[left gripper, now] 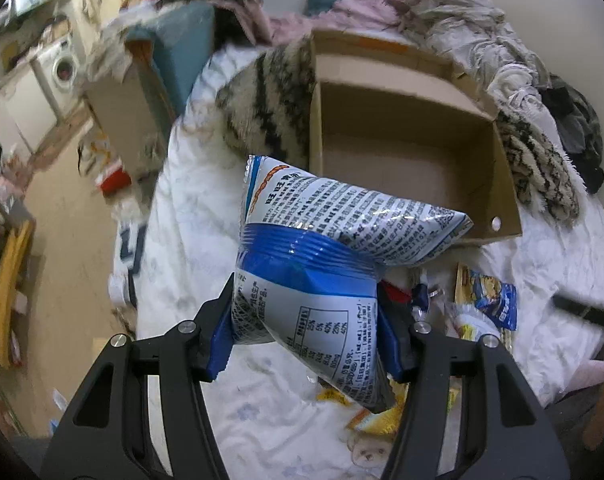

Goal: Organize snacks
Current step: 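Grasp the white-and-red snack bag with the right gripper while the left holds the chip bag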

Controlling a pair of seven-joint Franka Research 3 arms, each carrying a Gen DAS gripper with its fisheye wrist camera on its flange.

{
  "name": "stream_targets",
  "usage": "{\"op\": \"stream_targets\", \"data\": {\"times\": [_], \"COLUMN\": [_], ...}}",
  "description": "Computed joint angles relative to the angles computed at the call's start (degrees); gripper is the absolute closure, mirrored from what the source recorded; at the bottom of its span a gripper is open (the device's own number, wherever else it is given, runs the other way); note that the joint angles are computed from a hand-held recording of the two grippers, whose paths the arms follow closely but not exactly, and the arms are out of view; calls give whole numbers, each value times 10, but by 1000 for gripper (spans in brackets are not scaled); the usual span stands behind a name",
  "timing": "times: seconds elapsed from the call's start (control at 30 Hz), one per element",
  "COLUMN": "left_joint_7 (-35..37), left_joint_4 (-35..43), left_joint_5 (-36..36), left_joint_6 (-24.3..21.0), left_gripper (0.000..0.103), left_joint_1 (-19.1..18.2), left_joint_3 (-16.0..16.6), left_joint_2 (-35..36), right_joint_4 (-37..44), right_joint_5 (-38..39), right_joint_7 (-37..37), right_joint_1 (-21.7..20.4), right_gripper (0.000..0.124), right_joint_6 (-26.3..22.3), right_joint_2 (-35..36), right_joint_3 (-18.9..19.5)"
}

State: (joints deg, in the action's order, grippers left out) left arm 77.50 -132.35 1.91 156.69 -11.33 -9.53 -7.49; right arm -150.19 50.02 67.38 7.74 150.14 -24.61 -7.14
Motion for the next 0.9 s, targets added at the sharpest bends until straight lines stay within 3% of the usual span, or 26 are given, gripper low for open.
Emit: {"op": "stream_targets", "data": {"times": [0.1, 0.2, 0.27, 0.33, 0.4, 0.5, 0.6, 0.73, 0.83, 0.9], "left_joint_7": [31, 32, 45, 53, 54, 60, 58, 53, 53, 44], "left_joint_4": [-7, -16, -18, -16, -13, -12, -16, -12, -9, -12], "left_joint_5": [-37, -27, -44, -54, -55, -66, -56, -60, -67, -57], "left_joint_6": [-4, 8, 7, 3, -3, -4, 1, -9, -14, -7], "left_gripper": [48, 47, 47, 47, 47, 47, 47, 47, 47, 47], "left_joint_1": [-11, -13, -20, -23, -24, -25, -23, -21, -20, -16], "left_joint_3": [3, -1, 3, 4, 3, 3, 1, 3, 4, 1], "left_joint_2": [-3, -12, -14, -13, -10, -10, -12, -9, -6, -9], "right_joint_4": [23, 47, 57, 67, 73, 77, 71, 66, 64, 52], "right_joint_5": [-67, -88, -45, -34, -5, 42, 24, -37, -39, -20], "right_joint_7": [76, 116, 131, 166, 195, 215, 244, 261, 237, 205], "right_joint_1": [-20, -24, -23, -28, -33, -39, -39, -29, -18, -10], "right_gripper": [54, 53, 49, 33, 30, 30, 31, 68, 86, 90], "right_joint_6": [-46, -71, -92, -100, -110, -118, -85, -61, -60, -61], "right_joint_2": [63, 111, 140, 161, 181, 207, 207, 184, 159, 126], "right_joint_3": [23, 28, 21, 25, 26, 28, 41, 53, 52, 47]}}
